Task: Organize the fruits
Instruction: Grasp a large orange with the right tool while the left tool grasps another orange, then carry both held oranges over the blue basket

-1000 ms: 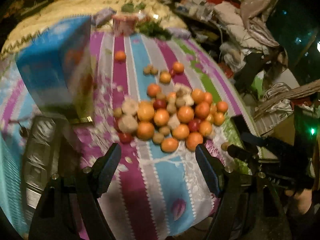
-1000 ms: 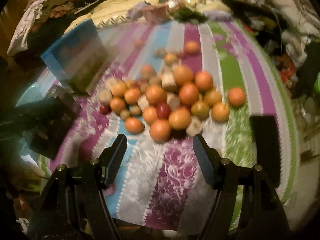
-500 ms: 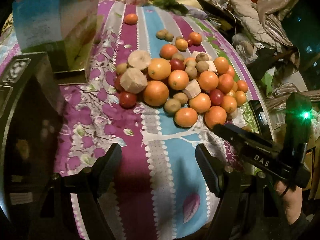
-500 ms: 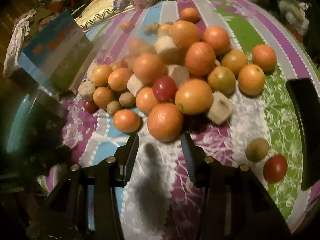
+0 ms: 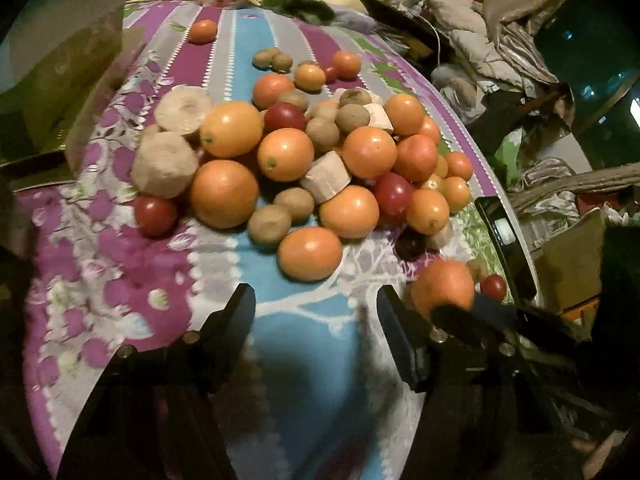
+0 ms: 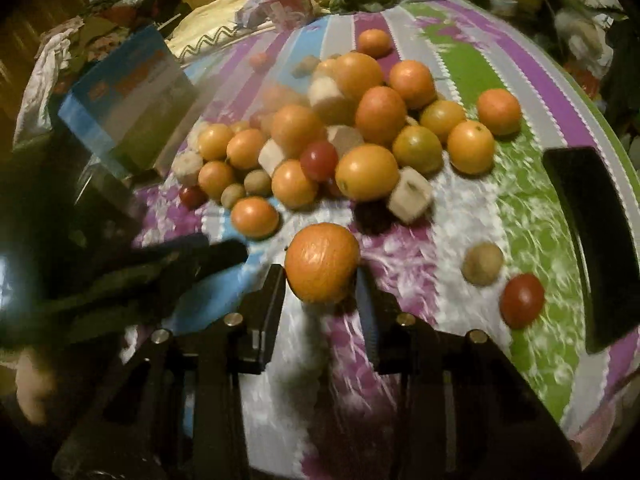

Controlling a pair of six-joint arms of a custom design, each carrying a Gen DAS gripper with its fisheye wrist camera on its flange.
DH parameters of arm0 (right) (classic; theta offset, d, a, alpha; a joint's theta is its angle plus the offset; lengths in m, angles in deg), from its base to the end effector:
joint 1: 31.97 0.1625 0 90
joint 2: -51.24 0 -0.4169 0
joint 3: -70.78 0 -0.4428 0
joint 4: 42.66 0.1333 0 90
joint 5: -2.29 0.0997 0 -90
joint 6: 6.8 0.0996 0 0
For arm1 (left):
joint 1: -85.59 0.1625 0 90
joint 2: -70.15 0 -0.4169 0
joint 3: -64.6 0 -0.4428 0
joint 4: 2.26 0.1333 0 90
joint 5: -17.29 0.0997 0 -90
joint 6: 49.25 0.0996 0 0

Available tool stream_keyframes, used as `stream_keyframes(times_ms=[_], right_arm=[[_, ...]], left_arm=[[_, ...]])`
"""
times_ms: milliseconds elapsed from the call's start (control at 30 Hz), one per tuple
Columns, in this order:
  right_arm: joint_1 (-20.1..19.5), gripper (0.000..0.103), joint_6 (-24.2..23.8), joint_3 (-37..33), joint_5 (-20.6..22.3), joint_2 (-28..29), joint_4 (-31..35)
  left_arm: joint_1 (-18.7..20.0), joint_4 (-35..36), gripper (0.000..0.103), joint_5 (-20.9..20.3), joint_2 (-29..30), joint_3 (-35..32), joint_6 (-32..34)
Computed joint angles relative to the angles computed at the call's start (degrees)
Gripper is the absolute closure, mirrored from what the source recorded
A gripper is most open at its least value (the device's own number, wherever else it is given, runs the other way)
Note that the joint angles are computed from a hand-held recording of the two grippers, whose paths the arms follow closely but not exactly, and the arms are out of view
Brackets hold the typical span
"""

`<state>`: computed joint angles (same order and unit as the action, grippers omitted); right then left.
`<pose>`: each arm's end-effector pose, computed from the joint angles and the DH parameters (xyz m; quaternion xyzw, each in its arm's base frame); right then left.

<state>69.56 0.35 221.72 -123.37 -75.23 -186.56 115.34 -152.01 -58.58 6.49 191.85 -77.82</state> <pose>0.1300 -0.2611 0.2928 -0.0425 -0.9230 0.2867 0.2530 -0.3341 -0.3725 0.0365 0.2747 0.9531 -0.0623 0.1111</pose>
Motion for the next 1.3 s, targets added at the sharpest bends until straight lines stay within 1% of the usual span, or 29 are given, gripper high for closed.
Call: stream_keyframes(times_ms=[33,100,233,267,300,367,400,433,500,600,667,700,733,833,933,1000,1033,1133,1300], right_arm=[[0.0,0.07,0.1,0.2,0.0,-0.4,0.3],[-0.1,0.07,0.0,0.5,0.5,-2.0,1.1],[0.5,0.071,-1.0,-0.1,0.4,-1.0,-0.2],[0.7,0.071,-1.4,-0.3,-0.9,0.2,-0.5],[-0.1,0.069,-2.0,-0.5,-0.6,1.0,0.1],[-2.0,0.068,-2.7,-0.2,1.9,0.3,0.8],[-2.0,0.068,-3.0,0.0,1.9,0.2,0.3],[-2.1,0.068,-3.4,0.2,2.1,0.0,0.2],[-2.7,0.068,-4.4,0.8,3.3,-0.7,-0.2],[-3.2,0.068,-6.4,1.3,4.1,-0.6,-1.8],[-3.2,0.06,-8.1,1.2,4.0,0.8,-3.6],[-3.4,0.054,-9.1,1.2,3.9,1.4,-4.8],[-3.6,0.054,-10.1,1.2,3.9,2.0,-5.8],[-4.8,0.055,-11.4,1.0,4.5,3.7,-7.7],[-4.5,0.057,-11.5,0.7,3.7,5.5,-9.5],[-3.6,0.066,-11.5,0.6,1.3,7.9,-11.4],[-3.4,0.067,-11.6,0.6,0.4,8.6,-12.2],[-3.6,0.068,-10.9,0.9,0.7,8.3,-13.1],[-1.1,0.069,-8.9,0.2,-1.0,7.6,-11.5]], left_arm=[[0.2,-0.5,0.041,-0.1,0.8,-0.3,-0.2],[0.4,-1.4,0.048,0.1,2.0,-0.7,-0.5],[0.0,-3.9,0.049,1.3,4.2,-1.1,0.1],[-0.3,-4.4,0.049,2.0,4.8,-1.3,0.1],[-0.3,-4.7,0.049,2.4,5.3,-1.5,0.0],[-0.1,-5.7,0.049,2.8,6.0,-1.6,0.1],[-0.2,-6.2,0.05,3.2,6.1,-1.5,0.4],[-0.3,-6.3,0.052,3.7,6.3,-1.5,0.8],[-0.7,-6.4,0.062,5.4,6.4,-1.3,1.3],[-0.5,-7.1,0.062,4.7,5.6,-0.5,2.3],[-0.7,-6.8,0.062,4.7,4.5,0.3,2.9],[-0.5,-6.7,0.062,4.5,4.0,0.6,2.8],[-0.5,-6.6,0.062,4.3,3.5,1.0,2.4],[-0.3,-6.9,0.062,4.0,3.0,1.6,2.0],[-0.4,-7.3,0.062,4.0,3.1,1.6,1.7],[-0.5,-7.3,0.062,4.1,3.2,1.6,1.5],[-0.5,-7.4,0.062,4.1,3.2,1.6,1.5],[-0.4,-6.9,0.062,4.0,2.8,1.6,1.2],[-0.7,-5.0,0.062,4.3,0.9,2.1,-0.1]])
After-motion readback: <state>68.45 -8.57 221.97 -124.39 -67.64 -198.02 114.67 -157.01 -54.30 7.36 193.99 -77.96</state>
